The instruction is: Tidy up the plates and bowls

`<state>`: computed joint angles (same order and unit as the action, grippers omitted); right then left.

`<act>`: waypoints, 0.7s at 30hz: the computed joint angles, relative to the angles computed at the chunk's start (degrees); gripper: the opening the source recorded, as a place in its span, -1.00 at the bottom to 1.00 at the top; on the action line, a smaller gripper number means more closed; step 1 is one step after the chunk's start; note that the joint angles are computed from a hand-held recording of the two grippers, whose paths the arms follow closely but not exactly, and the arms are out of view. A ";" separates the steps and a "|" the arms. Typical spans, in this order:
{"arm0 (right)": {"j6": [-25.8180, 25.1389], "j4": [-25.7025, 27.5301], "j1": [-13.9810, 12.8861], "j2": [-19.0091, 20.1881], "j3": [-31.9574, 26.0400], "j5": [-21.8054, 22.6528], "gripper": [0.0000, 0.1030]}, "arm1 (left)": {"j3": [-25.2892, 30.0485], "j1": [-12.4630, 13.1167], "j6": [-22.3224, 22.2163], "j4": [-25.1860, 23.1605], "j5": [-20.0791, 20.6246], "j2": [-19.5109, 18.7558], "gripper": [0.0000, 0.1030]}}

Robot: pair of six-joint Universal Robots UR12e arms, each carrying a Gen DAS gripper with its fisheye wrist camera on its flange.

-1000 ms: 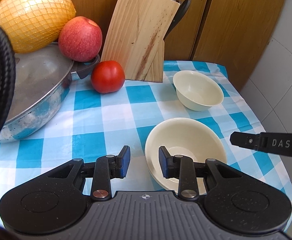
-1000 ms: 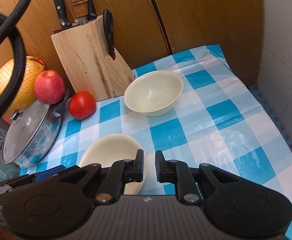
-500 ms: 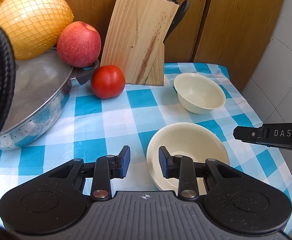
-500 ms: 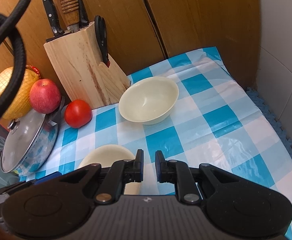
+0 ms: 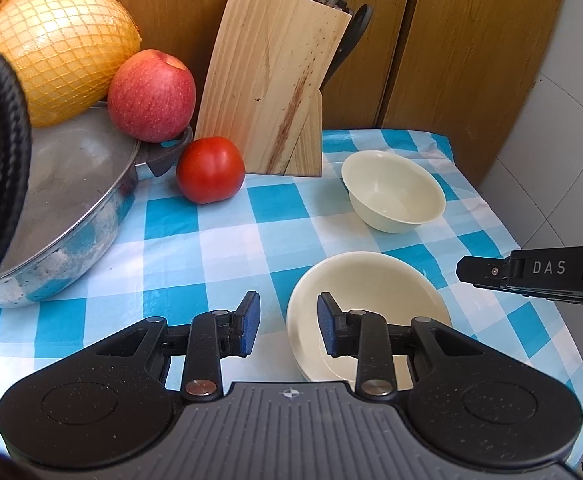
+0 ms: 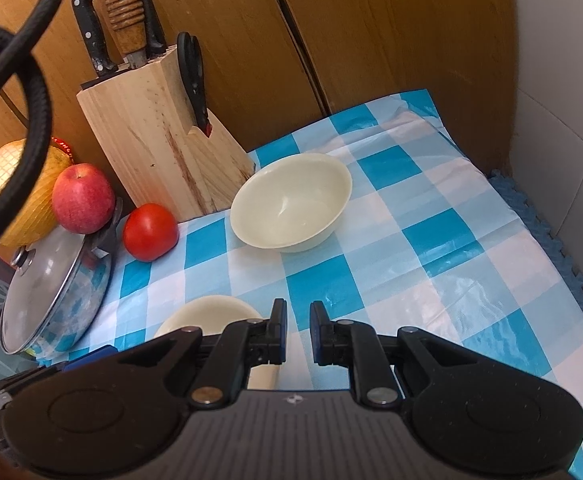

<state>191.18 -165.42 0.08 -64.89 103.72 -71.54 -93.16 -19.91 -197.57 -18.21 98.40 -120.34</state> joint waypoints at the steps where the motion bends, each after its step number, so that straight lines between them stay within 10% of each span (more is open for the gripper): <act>1: 0.10 -0.12 -0.03 0.03 -0.02 0.10 -0.72 | 0.02 -0.01 0.01 0.00 0.11 -0.01 -0.22; 21: 0.73 0.70 -0.26 0.94 -1.25 1.41 -0.71 | 1.73 -0.12 1.30 -0.66 -1.71 -1.02 -0.15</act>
